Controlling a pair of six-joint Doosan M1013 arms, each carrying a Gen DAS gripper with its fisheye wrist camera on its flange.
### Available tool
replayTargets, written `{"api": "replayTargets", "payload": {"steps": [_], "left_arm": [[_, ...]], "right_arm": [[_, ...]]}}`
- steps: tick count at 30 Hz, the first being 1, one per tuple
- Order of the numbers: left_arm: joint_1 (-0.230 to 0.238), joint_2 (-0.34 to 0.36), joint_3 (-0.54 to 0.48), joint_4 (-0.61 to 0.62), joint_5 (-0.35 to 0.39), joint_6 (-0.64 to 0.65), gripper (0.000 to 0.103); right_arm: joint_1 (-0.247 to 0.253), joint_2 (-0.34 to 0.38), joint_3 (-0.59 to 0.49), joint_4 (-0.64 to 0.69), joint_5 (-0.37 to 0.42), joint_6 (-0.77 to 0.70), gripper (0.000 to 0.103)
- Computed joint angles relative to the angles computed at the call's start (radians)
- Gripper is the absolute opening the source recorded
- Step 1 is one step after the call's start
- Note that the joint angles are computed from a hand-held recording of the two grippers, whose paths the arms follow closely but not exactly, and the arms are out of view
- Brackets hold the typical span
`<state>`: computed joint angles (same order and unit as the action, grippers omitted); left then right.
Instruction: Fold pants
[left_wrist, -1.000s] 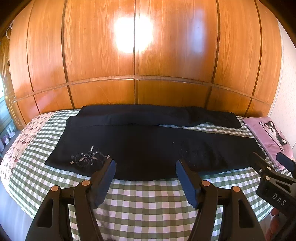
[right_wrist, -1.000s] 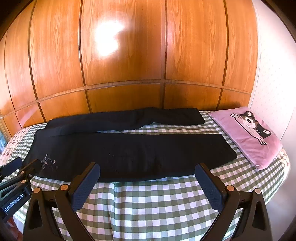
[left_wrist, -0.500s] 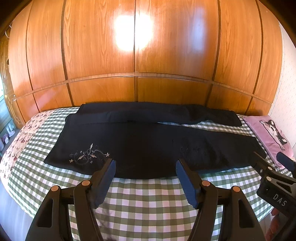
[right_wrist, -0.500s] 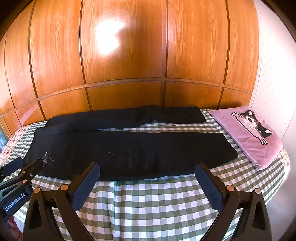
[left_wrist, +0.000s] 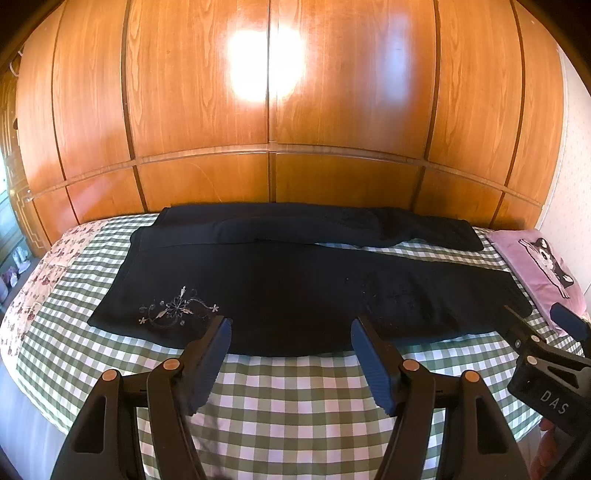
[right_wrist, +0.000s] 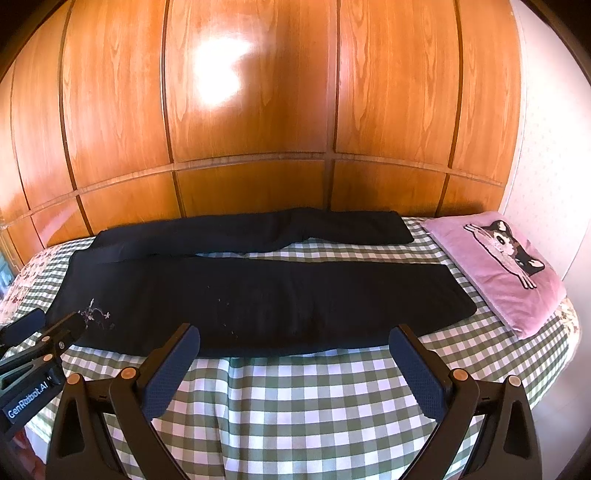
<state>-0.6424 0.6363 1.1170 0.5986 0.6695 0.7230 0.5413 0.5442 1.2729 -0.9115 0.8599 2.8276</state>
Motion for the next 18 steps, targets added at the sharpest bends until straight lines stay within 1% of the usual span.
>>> {"api": "replayTargets", "payload": {"steps": [18], "left_arm": [[0.003,0.004,-0.003,-0.018,0.007,0.011,0.069]], "right_arm": [[-0.001,0.002,0.0,0.013,-0.002,-0.009,0.103]]}}
